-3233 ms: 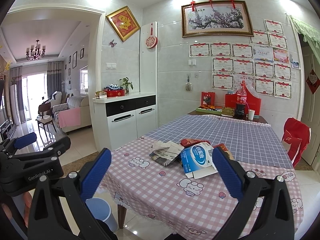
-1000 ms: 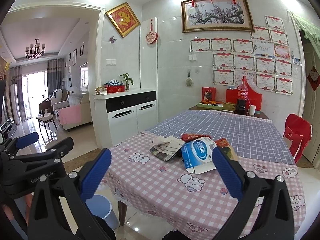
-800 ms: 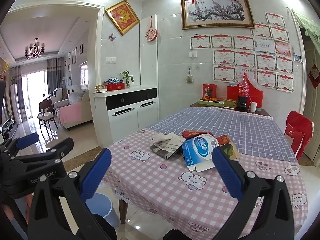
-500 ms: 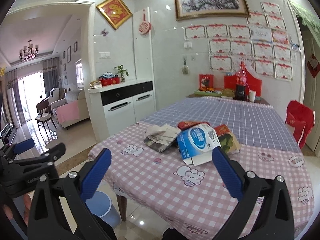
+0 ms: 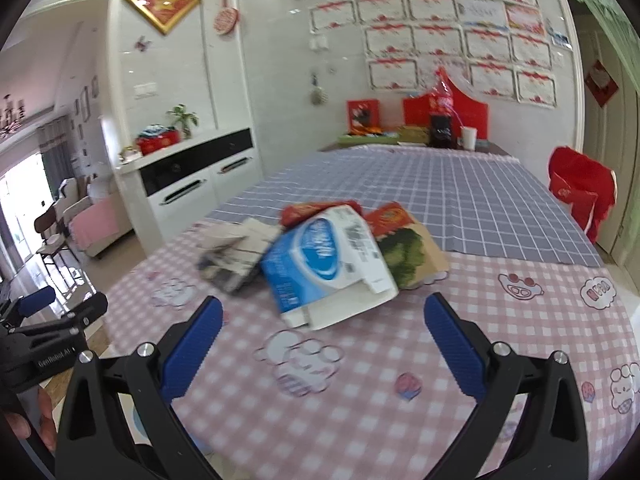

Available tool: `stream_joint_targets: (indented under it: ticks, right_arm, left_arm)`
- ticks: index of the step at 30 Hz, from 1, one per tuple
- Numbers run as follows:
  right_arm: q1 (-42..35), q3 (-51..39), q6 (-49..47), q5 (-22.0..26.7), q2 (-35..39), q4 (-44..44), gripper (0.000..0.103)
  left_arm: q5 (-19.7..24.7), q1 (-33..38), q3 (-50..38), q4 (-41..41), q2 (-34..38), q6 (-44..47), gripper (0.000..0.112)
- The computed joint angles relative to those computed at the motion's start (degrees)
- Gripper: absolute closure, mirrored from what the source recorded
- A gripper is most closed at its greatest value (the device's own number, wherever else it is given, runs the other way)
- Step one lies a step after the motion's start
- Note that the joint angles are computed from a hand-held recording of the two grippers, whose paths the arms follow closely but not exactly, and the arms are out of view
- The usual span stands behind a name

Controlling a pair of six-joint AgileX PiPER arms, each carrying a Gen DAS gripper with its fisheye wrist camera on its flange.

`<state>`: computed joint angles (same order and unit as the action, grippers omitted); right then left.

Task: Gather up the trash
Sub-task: 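Grasp the crumpled newspaper with the left tool while the right tool grasps the blue-white medicine box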

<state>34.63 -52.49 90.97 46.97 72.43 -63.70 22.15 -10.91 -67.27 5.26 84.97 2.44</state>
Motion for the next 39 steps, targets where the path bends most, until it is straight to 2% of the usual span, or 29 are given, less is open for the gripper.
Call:
stream_joint_targets:
  ticks: [3, 7, 10, 14, 20, 27, 29, 31, 33, 34, 36, 37, 39]
  right_arm:
    - [-6.6, 0.0, -2.9, -4.4, 1.5, 1.3, 0.004]
    - [-13.7, -0.7, -6.4, -8.7, 3.2, 2.8, 0.005]
    - [-18.3, -1.6, -10.1, -11.7, 4.5, 5.1, 0.005]
    - [-23.0, -3.4, -16.3, -15.6, 6.5, 9.5, 0.005]
    - [-24.3, -8.9, -21.4, -17.2, 12.2, 12.3, 0.005]
    - [-24.0, -16.2, -25.4, -16.6, 19.3, 16.3, 0.005]
    - [-24.2, -17.9, -26.6, -16.4, 20.9, 17.4, 0.005]
    - [-24.6, -19.8, -28.8, -16.2, 22.6, 19.6, 0.005]
    - [-24.7, -21.0, -29.9, -16.3, 23.6, 20.5, 0.005]
    - [-24.6, -21.6, -30.3, -16.1, 24.2, 20.7, 0.005]
    - [-24.4, -21.9, -30.3, -16.1, 24.9, 20.6, 0.005]
    - [-24.5, -22.1, -30.9, -16.2, 25.2, 21.3, 0.005]
    - [-24.6, -22.7, -31.7, -16.5, 25.7, 22.5, 0.006]
  left_arm:
    - [1.3, -2.4, -4.9, 1.1, 5.1, -1.4, 0.015]
    - [3.1, -4.3, -11.3, -2.7, 10.9, 1.4, 0.016]
    - [4.1, -5.1, -15.7, -5.1, 14.9, 2.7, 0.023]
    - [5.4, -5.6, -21.9, -2.9, 20.2, 1.8, 0.033]
    - [9.5, -4.5, -33.5, -0.7, 29.3, 1.3, 0.049]
    - [14.7, -3.7, -45.6, -1.5, 38.3, 3.7, 0.053]
    - [18.5, -3.4, -50.9, -3.9, 41.2, 5.7, 0.058]
    - [20.6, -3.3, -55.1, -4.6, 43.5, 6.1, 0.060]
    - [24.2, -3.5, -60.9, -4.0, 46.7, 6.2, 0.071]
    - [28.5, -3.5, -66.5, -4.6, 49.7, 6.4, 0.089]
    - [32.8, -2.9, -72.2, -6.7, 52.7, 7.3, 0.093]
    - [32.7, -2.8, -72.2, -6.9, 52.8, 7.5, 0.096]
    - [29.4, -2.9, -67.7, -6.7, 50.5, 8.1, 0.099]
